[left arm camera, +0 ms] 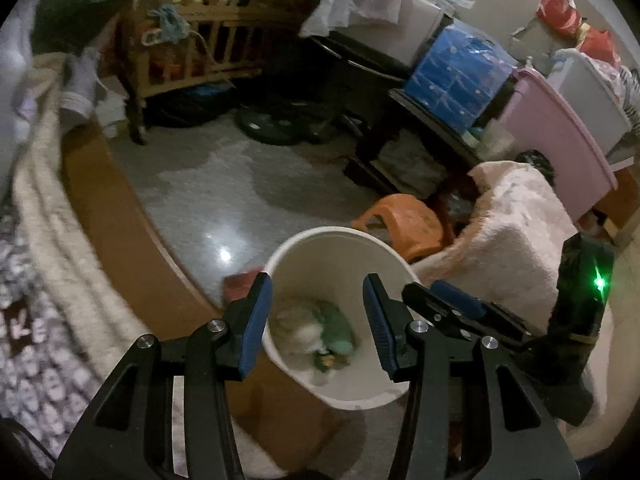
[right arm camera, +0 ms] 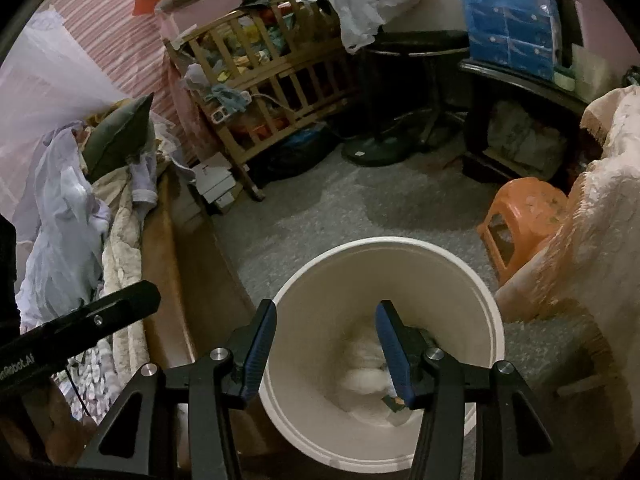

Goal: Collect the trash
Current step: 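Open both tools to drop the cloth and tissue into the bucket, then move both open tools back to the trash pile on the bed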

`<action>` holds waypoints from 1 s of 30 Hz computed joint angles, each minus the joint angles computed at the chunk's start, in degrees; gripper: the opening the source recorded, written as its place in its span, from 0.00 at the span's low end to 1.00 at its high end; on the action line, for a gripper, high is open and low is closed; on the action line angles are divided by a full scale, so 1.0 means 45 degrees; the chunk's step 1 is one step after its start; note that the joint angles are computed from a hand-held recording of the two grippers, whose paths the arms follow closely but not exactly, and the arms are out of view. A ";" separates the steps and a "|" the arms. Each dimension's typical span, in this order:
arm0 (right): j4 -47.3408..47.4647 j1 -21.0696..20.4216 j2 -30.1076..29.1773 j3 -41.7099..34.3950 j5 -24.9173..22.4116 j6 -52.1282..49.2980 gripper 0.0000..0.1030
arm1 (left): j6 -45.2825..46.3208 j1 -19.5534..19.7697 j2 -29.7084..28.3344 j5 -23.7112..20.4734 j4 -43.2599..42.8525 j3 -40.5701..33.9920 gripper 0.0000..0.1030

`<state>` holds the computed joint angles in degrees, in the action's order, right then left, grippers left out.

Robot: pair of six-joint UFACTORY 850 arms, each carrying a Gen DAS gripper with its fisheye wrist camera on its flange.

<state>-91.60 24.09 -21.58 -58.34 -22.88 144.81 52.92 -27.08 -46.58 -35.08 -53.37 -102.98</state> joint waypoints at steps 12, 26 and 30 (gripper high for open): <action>0.1083 0.0720 -0.1031 -0.1649 0.0334 -0.1992 0.48 | -0.0623 0.0791 0.1268 0.2261 0.1032 0.1895 0.44; 0.4135 0.1610 -0.2833 -0.4650 0.1037 -0.6287 0.53 | -0.2126 0.2402 0.2189 0.3395 0.2350 0.3418 0.44; 0.5382 0.1896 -0.3557 -0.5794 0.1256 -0.7977 0.55 | -0.2576 0.2993 0.2472 0.3604 0.2692 0.3792 0.44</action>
<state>-67.38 32.62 -37.59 -84.41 -17.23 108.91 41.33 -13.61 -35.46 -18.86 -41.26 -85.92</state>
